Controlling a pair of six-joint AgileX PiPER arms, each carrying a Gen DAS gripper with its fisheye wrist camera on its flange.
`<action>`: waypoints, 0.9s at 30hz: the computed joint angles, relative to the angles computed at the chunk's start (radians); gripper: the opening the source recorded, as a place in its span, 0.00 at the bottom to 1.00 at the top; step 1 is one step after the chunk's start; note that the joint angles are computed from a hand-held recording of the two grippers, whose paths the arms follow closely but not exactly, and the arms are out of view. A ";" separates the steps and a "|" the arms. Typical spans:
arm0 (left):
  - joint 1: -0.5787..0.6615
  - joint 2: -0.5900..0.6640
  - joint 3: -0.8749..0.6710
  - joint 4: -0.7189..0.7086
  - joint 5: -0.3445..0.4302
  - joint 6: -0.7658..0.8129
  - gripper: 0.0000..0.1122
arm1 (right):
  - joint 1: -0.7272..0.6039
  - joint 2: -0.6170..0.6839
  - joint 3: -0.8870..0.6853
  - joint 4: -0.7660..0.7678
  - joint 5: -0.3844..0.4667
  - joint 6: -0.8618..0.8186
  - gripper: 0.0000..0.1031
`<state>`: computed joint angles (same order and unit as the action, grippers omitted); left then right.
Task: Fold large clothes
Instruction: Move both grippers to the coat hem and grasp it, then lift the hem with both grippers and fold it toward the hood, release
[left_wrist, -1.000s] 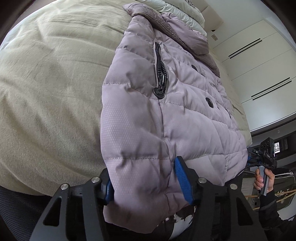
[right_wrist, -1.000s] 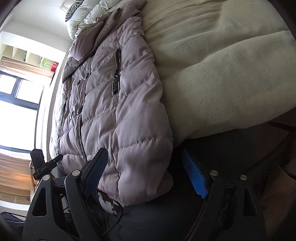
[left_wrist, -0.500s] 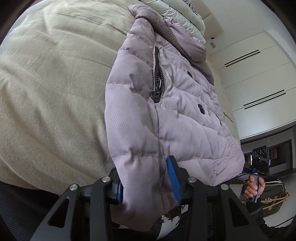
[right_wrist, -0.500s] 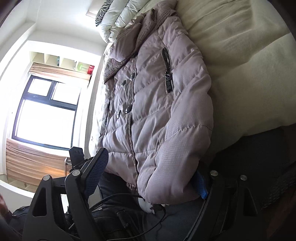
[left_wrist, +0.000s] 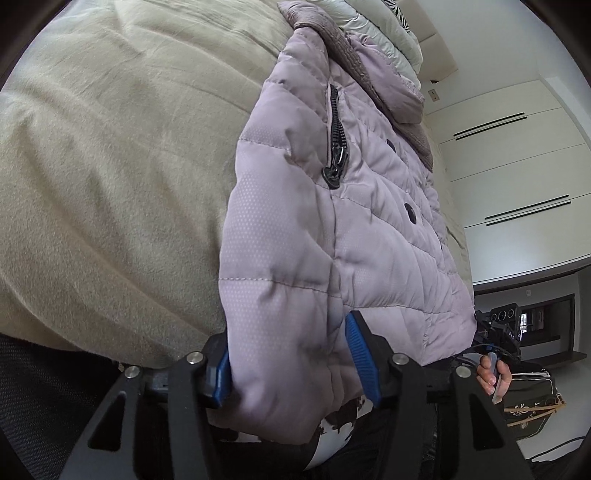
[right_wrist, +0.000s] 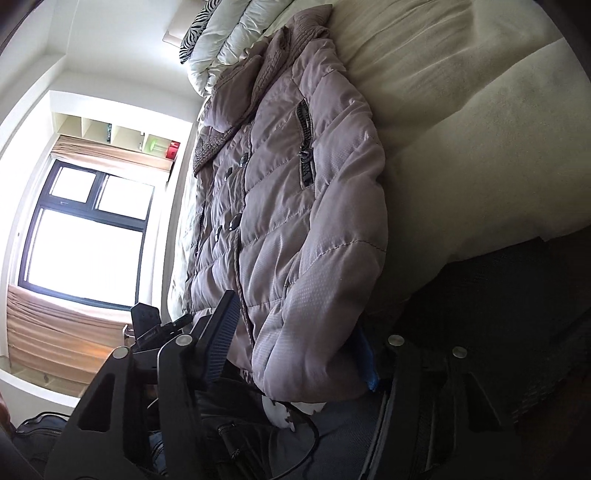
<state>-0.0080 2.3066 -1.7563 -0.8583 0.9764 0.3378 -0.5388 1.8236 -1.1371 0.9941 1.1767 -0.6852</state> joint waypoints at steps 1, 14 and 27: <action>-0.004 -0.003 0.003 0.009 -0.004 -0.001 0.50 | -0.004 0.005 0.004 -0.019 -0.015 0.013 0.30; -0.039 -0.073 0.005 0.105 -0.027 0.000 0.08 | 0.026 -0.141 0.093 -0.046 -0.113 0.042 0.09; 0.014 -0.194 0.138 0.000 -0.034 0.105 0.06 | 0.003 -0.266 0.129 -0.061 -0.089 0.048 0.07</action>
<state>0.0060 2.1124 -1.6179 -0.8581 0.9424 0.4428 -0.5359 1.5575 -1.0078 0.9327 1.0876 -0.6376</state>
